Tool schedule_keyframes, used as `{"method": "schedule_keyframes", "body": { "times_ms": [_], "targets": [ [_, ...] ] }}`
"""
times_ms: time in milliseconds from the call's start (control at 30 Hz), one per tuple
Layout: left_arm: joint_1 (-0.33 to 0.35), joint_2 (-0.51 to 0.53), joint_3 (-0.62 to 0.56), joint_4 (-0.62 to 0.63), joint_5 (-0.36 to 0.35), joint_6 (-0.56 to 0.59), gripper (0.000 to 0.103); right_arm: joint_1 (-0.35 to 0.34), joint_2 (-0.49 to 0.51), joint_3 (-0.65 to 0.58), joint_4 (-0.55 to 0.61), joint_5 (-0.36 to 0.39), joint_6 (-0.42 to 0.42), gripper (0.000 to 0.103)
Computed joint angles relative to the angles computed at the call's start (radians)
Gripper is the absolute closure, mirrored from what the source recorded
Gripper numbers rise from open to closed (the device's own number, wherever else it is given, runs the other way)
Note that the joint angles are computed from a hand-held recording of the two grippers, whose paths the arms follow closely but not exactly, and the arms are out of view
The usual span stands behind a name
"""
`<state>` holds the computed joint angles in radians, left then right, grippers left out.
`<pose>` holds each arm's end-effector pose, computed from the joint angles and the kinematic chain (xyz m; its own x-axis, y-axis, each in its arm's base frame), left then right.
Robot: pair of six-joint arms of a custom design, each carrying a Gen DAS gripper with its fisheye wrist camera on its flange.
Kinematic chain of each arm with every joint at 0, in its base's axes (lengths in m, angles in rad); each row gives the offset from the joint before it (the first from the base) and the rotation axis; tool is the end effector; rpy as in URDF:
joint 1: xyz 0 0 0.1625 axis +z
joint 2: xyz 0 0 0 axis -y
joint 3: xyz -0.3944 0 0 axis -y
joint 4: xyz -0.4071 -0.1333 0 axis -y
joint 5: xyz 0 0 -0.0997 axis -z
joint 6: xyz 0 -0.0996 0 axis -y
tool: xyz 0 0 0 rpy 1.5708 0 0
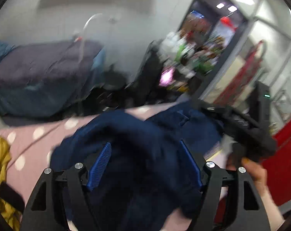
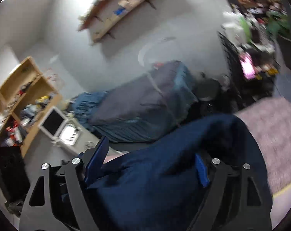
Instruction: Fold large clothes
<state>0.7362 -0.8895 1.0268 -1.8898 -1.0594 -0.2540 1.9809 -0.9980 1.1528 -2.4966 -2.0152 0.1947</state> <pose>-0.4450 -0.6489 0.3457 -0.8134 0.4021 -0.4205 0.5418 0.7867 -0.2959 0.3821 -0.6519 0.4362 -0.9849 0.0436 0.1677 -0.0972 0.6618 -0.7433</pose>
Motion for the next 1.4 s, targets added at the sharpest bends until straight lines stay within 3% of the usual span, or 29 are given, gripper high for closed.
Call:
{"method": "schedule_keyframes", "body": {
  "times_ms": [67, 167, 300, 433, 567, 767, 933, 1033, 1133, 1300, 1400],
  "targets": [
    [0.039, -0.033, 0.085, 0.029, 0.033, -0.017, 0.032, -0.045, -0.042, 0.144, -0.031, -0.073, 0.056, 0.024],
    [0.095, -0.097, 0.192, 0.069, 0.091, -0.057, 0.032, -0.068, -0.098, 0.317, -0.035, -0.14, 0.07, 0.024],
    [0.175, -0.196, 0.296, 0.134, 0.208, -0.14, 0.024, -0.081, -0.131, 0.439, 0.056, -0.243, 0.094, 0.024],
    [0.235, -0.278, 0.387, 0.159, 0.286, -0.243, 0.021, -0.101, -0.142, 0.499, 0.171, -0.232, 0.146, 0.024],
    [0.295, -0.346, 0.472, 0.149, 0.26, -0.328, 0.021, -0.121, -0.122, 0.529, 0.23, -0.164, 0.216, 0.024],
    [0.373, -0.382, 0.531, 0.088, 0.231, -0.369, 0.021, -0.116, -0.06, 0.512, 0.25, -0.073, 0.225, 0.024],
    [0.439, -0.313, 0.445, -0.077, 0.141, -0.321, 0.021, -0.083, -0.018, 0.464, 0.289, -0.104, 0.182, 0.024],
    [0.44, -0.251, 0.38, -0.006, 0.188, -0.241, 0.021, -0.07, -0.026, 0.471, 0.292, -0.114, 0.184, 0.024],
    [0.435, -0.273, 0.439, -0.026, 0.194, -0.188, 0.02, -0.068, -0.044, 0.479, 0.299, -0.122, 0.215, 0.024],
    [0.481, -0.325, 0.538, -0.006, 0.116, -0.327, 0.018, -0.067, -0.109, 0.542, 0.297, -0.134, 0.314, 0.024],
    [0.472, -0.297, 0.554, -0.061, 0.175, -0.305, 0.018, -0.072, -0.127, 0.56, 0.321, -0.134, 0.348, 0.024]
  ]
}}
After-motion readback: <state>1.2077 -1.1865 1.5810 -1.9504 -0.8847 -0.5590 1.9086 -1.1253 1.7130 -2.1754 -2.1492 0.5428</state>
